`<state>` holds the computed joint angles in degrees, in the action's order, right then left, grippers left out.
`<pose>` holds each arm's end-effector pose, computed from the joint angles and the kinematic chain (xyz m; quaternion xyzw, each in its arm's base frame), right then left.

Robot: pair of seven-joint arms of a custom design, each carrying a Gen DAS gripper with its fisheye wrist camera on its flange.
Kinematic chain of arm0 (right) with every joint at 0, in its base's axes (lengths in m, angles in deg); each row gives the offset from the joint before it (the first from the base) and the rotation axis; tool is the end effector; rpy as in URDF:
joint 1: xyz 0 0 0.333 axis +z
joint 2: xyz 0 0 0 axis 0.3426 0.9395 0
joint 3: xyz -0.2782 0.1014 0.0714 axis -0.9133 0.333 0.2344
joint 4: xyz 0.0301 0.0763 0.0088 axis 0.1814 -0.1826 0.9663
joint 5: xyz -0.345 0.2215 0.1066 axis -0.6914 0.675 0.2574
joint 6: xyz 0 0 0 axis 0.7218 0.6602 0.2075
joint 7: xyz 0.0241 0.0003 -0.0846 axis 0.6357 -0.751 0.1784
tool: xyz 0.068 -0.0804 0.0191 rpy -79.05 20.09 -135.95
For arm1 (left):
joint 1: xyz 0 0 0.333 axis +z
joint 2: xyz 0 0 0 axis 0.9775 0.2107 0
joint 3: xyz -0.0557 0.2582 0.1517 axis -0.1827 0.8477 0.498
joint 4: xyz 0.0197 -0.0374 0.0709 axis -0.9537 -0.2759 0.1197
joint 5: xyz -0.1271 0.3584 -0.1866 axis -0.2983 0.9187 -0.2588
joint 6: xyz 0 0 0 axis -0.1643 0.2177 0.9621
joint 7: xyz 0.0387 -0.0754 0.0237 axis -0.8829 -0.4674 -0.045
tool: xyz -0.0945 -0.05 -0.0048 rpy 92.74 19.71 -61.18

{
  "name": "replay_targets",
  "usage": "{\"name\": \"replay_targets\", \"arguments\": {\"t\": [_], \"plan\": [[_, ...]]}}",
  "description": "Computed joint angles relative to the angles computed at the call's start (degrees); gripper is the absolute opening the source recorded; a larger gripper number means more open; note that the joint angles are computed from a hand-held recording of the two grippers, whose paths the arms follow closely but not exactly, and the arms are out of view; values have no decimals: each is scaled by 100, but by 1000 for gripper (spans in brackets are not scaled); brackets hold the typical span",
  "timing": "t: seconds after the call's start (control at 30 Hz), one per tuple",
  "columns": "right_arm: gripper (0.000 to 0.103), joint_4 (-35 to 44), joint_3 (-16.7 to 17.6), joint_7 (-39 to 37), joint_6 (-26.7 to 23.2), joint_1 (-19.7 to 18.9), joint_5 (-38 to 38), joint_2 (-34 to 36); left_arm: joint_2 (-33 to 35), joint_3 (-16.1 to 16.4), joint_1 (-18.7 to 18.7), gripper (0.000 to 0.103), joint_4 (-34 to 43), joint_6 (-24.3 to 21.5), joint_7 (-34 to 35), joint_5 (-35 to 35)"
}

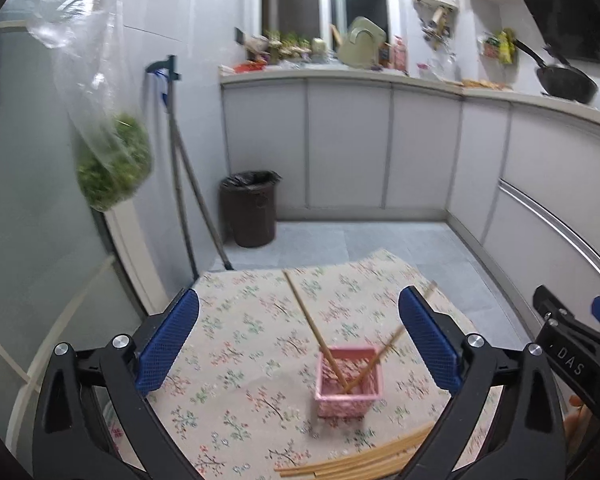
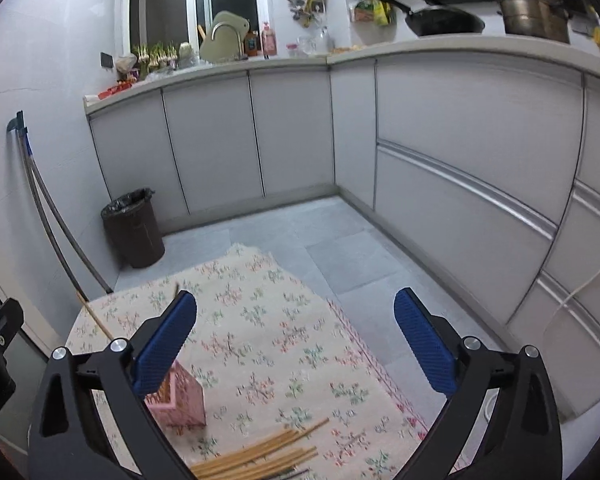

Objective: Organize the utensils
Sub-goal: 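Lower the right gripper to the chopstick pile and grasp one chopstick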

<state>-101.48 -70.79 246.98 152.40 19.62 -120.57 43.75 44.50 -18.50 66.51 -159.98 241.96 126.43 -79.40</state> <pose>0.4497 0.1012 0.6643 -0.3264 0.8174 -0.4056 0.2465 0.5134 -0.2198 0.6880 -0.4741 0.7170 -0.4138 0.3001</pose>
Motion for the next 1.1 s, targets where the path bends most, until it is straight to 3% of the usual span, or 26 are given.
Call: {"name": "replay_targets", "arguments": {"t": [0.1, 0.23, 0.33, 0.43, 0.6, 0.63, 0.77, 0.8, 0.9, 0.93, 1.03, 1.1], "plan": [[96, -318, -183, -331, -66, 168, 363, -301, 10, 181, -340, 96, 26, -403, 651, -444], [96, -952, -164, -246, -441, 141, 782, -1087, 187, 306, -697, 96, 316, -1425, 1775, -1289], [96, -1438, -252, 46, -679, 152, 1357, -1657, 403, 94, -737, 96, 551, -2181, 2208, -1425], [96, -2003, -648, 325, -730, 213, 2276, -2188, 817, -172, -782, 96, 927, -2851, 2306, -1363], [96, -2625, -743, 797, -678, -61, 3050, -2779, 1774, -494, -870, 96, 1728, -3881, 2307, -1103], [96, -2705, -788, 798, -647, -82, 3157, -2820, 1968, -550, -908, 92, 1871, -4006, 2314, -969], [96, -2953, -980, 744, -474, -84, 3647, -2925, 2738, -691, -1150, 57, 2372, -4409, 2295, -202], [96, -3010, -1028, 722, -444, -76, 3774, -2965, 2848, -697, -1170, 54, 2433, -4443, 2301, -159], [96, -3078, -1131, 573, -293, -54, 4083, -2878, 3091, -692, -1275, 45, 2512, -4380, 2261, 124], [96, -3093, -1158, 519, -238, -39, 4178, -2834, 3137, -687, -1297, 31, 2501, -4344, 2259, 200], [96, -3108, -1187, 387, -151, -28, 4386, -2770, 3129, -707, -1274, 10, 2381, -4162, 2384, 180], [96, -3090, -1176, 333, -93, -26, 4490, -2698, 3059, -682, -1294, 10, 2312, -4130, 2295, 289]]}}
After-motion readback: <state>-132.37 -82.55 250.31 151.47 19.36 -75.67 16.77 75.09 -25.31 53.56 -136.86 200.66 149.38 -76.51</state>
